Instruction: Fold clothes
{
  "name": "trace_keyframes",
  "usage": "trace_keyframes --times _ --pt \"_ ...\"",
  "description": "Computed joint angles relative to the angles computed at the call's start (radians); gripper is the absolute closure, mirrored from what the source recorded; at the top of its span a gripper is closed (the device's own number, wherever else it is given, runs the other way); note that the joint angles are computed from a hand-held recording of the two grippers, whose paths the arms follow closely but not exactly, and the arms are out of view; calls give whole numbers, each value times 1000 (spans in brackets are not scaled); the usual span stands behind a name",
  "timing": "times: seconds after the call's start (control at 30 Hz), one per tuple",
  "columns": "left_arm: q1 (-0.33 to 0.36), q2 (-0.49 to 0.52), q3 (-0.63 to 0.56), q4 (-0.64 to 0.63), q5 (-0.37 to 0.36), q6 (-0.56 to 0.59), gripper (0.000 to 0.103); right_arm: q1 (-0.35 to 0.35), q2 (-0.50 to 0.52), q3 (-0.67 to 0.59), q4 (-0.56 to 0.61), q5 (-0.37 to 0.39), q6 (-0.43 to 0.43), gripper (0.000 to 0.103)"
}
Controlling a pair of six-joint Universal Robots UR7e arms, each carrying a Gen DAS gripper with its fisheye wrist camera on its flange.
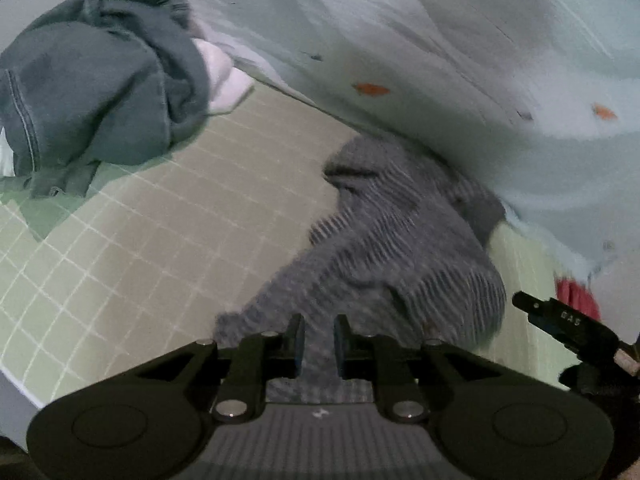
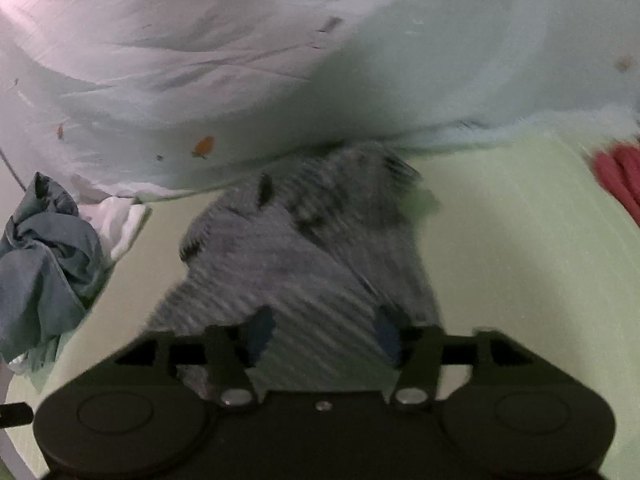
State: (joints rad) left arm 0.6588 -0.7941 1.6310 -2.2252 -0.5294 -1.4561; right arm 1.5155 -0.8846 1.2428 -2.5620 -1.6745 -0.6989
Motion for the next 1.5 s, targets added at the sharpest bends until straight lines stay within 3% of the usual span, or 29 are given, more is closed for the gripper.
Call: trace_keyframes --times 0.03,0.2,0.27,0.3,0.33,0.47,0.6,0.77,0.9,1.07,1.17,1.23,1.37,1.5 --pt "9 -10 -1 12 1 0 82 13 40 -42 4 -3 -8 23" --pt "53 -42 -4 44 -1 22 80 64 266 -295 62 -68 -22 22" --pt "69 -52 2 27 -12 42 80 71 331 -391 149 -115 3 42" --pt "76 -54 3 16 -19 55 80 71 350 -427 201 -126 19 86" --pt "83 -55 2 9 -25 67 80 70 349 -427 223 -136 38 101" --pt "102 -42 -20 -5 -38 119 80 39 193 -198 119 -37 -29 102" --pt "92 -7 -45 -50 -38 164 80 -7 -5 12 158 3 -43 102" --pt "60 54 -90 -51 -56 179 80 -87 -215 229 179 -70 -66 102" --pt "28 105 -138 -10 -89 157 80 -149 -301 280 211 -82 -3 102" --pt "0 144 -174 47 -117 90 79 -171 -345 290 197 -66 -43 100" --pt "-18 153 -184 87 -108 55 73 -175 -360 297 183 -53 -43 92" --pt "-30 153 -188 123 -94 29 70 -174 -365 298 161 -35 -37 75" --pt "-36 139 -187 181 -73 -29 64 -147 -335 277 78 -21 -55 60" --pt "-19 124 -192 195 -56 -36 55 -98 -272 245 -24 -46 -127 29"
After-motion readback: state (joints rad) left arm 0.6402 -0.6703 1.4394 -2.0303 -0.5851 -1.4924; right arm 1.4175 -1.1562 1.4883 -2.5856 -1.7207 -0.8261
